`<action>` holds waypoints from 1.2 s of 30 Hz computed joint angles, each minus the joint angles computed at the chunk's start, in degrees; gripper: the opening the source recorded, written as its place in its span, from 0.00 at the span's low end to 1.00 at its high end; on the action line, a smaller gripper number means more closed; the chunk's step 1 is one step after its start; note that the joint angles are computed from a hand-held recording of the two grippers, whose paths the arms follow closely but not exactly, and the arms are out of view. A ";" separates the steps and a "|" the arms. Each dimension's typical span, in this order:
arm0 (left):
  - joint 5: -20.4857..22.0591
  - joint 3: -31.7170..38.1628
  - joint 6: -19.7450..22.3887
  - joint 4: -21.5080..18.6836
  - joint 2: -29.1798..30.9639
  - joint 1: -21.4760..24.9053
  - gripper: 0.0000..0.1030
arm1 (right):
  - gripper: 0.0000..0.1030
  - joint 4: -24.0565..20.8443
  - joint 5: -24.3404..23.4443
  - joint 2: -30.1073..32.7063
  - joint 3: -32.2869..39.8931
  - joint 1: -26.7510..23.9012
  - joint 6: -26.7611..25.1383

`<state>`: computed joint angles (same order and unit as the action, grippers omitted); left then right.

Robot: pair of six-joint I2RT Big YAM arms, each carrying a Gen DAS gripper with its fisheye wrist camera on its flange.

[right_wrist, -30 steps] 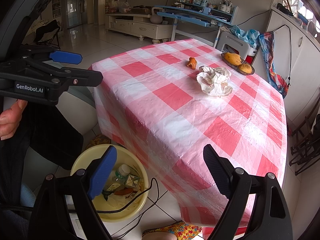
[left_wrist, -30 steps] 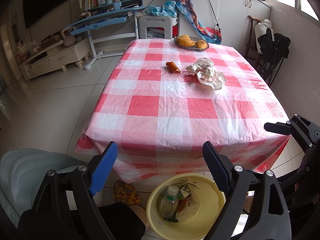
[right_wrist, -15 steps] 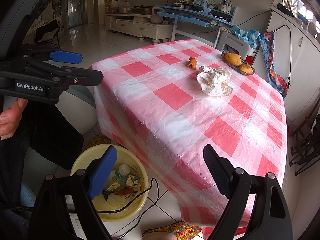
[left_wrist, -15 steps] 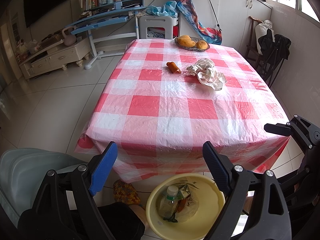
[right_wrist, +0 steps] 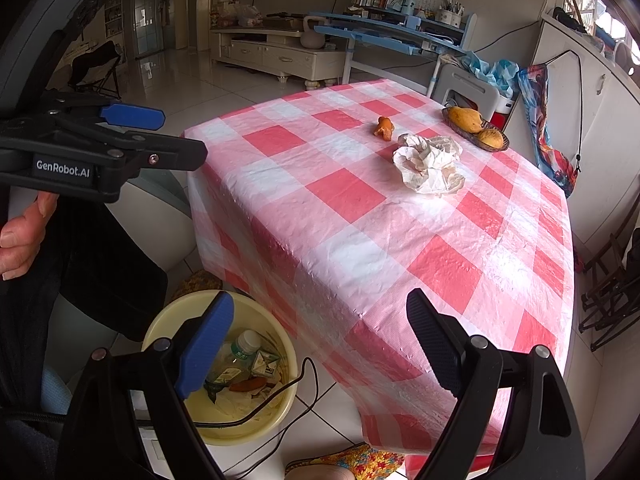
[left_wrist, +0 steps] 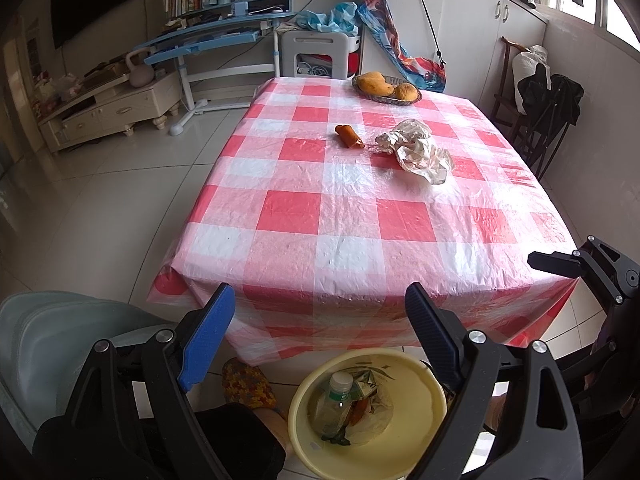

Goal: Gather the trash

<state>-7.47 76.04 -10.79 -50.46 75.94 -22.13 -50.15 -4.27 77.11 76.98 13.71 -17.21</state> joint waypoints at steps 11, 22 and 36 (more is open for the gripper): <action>9.95 4.49 -5.17 -2.93 2.76 4.49 0.81 | 0.82 1.07 0.38 -0.10 0.43 -0.96 1.30; 9.91 23.59 -4.51 -9.00 18.51 4.73 0.81 | 0.82 0.59 -1.11 7.26 9.01 -4.90 8.33; 6.38 62.95 -4.65 -25.10 47.51 4.43 0.76 | 0.87 -2.72 -1.35 25.28 29.34 -6.22 8.45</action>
